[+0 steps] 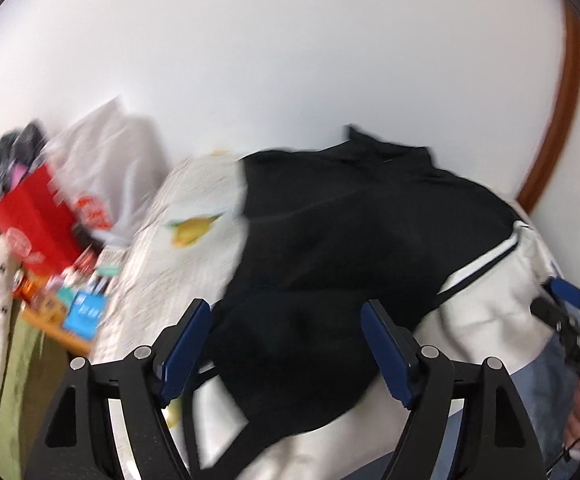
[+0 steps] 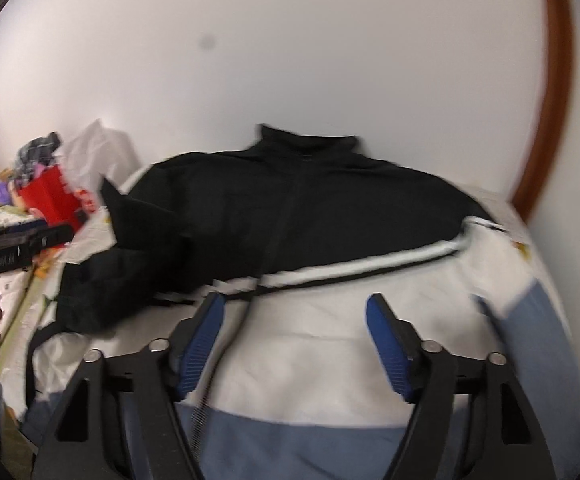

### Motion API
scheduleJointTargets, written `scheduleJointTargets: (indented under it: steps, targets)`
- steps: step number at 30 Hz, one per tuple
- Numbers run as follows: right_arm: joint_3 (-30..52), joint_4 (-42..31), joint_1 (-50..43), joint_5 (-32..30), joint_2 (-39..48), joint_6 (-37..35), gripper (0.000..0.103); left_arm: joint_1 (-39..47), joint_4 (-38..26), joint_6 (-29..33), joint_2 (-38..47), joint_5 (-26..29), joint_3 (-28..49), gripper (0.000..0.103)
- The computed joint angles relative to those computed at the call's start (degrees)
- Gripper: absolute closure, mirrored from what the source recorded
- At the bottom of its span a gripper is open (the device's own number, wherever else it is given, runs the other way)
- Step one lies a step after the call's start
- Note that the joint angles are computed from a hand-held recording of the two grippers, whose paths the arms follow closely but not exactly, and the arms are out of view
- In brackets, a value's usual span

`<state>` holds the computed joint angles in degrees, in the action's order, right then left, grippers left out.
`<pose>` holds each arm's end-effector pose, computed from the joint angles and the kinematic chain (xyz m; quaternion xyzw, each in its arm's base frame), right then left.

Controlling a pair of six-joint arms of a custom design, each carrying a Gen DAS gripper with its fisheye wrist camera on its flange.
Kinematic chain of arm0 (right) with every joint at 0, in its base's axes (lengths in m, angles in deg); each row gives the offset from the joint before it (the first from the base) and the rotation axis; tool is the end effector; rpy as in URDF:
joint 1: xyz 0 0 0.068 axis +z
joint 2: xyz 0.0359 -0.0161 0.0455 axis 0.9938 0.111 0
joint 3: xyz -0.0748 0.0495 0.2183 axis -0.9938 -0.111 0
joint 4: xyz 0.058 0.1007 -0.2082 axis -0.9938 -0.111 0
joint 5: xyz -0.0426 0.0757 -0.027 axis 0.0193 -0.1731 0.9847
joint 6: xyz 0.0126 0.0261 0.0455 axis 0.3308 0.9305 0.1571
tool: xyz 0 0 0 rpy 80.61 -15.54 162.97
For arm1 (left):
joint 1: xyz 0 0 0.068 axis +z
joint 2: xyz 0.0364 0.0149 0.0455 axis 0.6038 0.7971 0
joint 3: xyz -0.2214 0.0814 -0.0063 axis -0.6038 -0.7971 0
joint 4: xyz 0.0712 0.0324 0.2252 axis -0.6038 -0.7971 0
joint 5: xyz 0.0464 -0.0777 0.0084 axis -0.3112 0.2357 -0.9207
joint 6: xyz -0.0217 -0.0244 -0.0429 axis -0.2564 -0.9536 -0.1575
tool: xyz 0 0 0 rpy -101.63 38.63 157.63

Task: Fold large clothes

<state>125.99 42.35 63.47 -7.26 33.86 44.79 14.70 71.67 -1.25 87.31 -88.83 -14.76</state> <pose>0.3485 -0.1074 0.1553 -0.1923 0.8997 0.1118 0.3757 0.2634 -0.0940 0.1694 -0.1296 0.9239 0.0283 0.3589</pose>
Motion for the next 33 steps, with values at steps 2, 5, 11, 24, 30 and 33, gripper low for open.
scheduleJointTargets:
  steps: [2,5,11,24,30,33]
  targets:
    - [1.29,-0.63,4.04,0.81,1.54,2.17,0.028,3.44,0.8,1.07,-3.01,1.56,-4.66,0.027]
    - [4.81,-0.57,10.74,2.47,5.21,5.28,0.028,7.93,3.2,2.72,-6.39,3.83,-11.64,0.026]
    - [8.27,2.28,19.65,1.94,8.23,7.13,0.028,14.06,12.15,6.68,-7.18,11.46,-21.36,0.025]
    - [29.26,-3.99,23.04,-1.59,24.48,9.94,0.094,12.82,23.72,6.36,4.82,13.94,-22.22,0.025]
    - [39.32,-2.64,16.9,3.65,31.07,17.93,0.094,11.25,23.43,5.69,6.13,12.34,-21.62,0.025]
    - [51.29,-8.57,16.39,10.78,39.12,19.08,0.089,10.96,22.33,5.74,6.55,11.83,-20.71,0.025]
